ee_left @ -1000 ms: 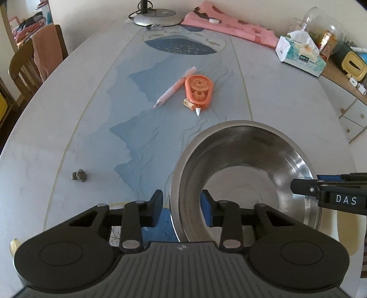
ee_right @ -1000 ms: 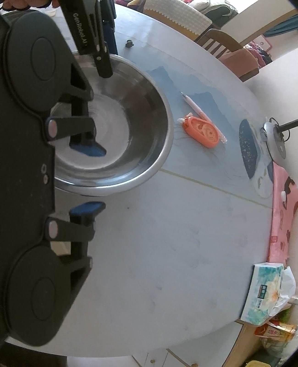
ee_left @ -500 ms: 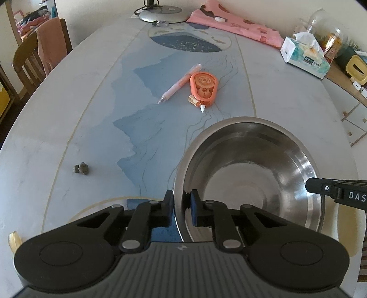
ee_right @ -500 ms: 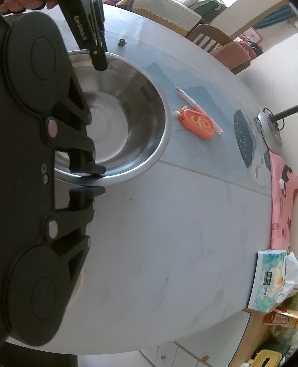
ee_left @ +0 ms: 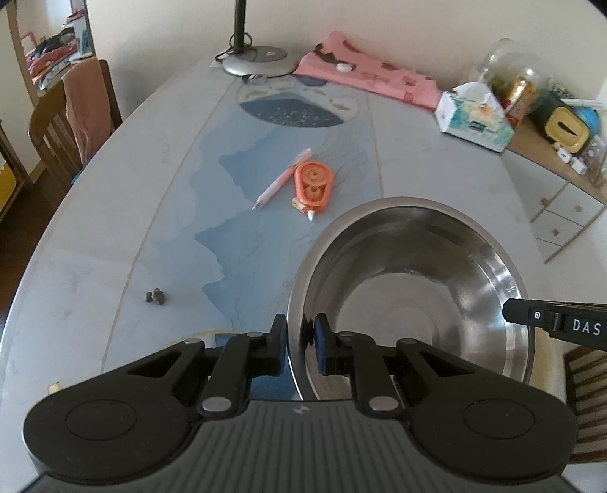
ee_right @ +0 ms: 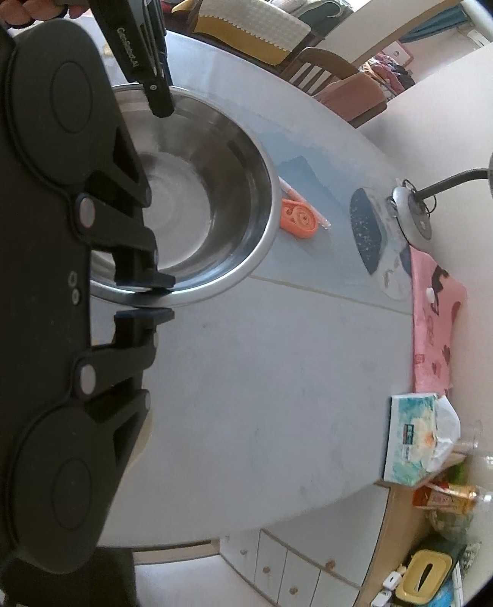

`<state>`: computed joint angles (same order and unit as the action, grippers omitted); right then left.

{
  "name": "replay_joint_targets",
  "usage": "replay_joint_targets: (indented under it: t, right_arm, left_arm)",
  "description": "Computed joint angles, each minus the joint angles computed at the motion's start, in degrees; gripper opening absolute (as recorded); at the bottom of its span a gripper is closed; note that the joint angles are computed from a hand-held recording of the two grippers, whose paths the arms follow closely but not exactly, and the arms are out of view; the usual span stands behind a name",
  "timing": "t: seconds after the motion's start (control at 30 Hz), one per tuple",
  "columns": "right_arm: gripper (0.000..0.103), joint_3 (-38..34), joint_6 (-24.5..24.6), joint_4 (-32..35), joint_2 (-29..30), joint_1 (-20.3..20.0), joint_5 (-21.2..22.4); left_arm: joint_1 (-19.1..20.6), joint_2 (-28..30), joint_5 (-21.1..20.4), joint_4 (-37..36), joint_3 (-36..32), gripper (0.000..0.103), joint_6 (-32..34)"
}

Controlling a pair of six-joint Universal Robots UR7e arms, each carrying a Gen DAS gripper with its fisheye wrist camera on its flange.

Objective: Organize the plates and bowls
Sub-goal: 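Lift the large steel bowl off the table with both grippers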

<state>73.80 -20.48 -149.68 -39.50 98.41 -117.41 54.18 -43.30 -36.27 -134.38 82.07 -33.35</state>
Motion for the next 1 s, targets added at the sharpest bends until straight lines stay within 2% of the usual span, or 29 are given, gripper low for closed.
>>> replay_joint_targets:
  t: [0.27,0.6,0.77,1.0]
  right_arm:
    - [0.012,8.4,1.5,-1.6,-6.9,1.5,-1.0]
    - [0.012,23.3,3.0,-6.7,-18.0,2.3,-1.5]
    - [0.012,29.8,4.5,-8.3,-22.9,2.5,-2.2]
    - [0.011,37.8,5.8,-9.9,-29.4,2.3,-3.0]
  left_arm:
    - [-4.2,-4.3,-0.4,4.6,4.2,0.014,-3.8]
    - [-10.2,-10.2,-2.4,7.4,13.2,0.014,-7.3]
    - [-12.8,-12.6,-4.9,8.6,17.5,0.014,-9.2]
    - [-15.8,-15.1,-8.5,6.5,23.5,0.014,-10.7]
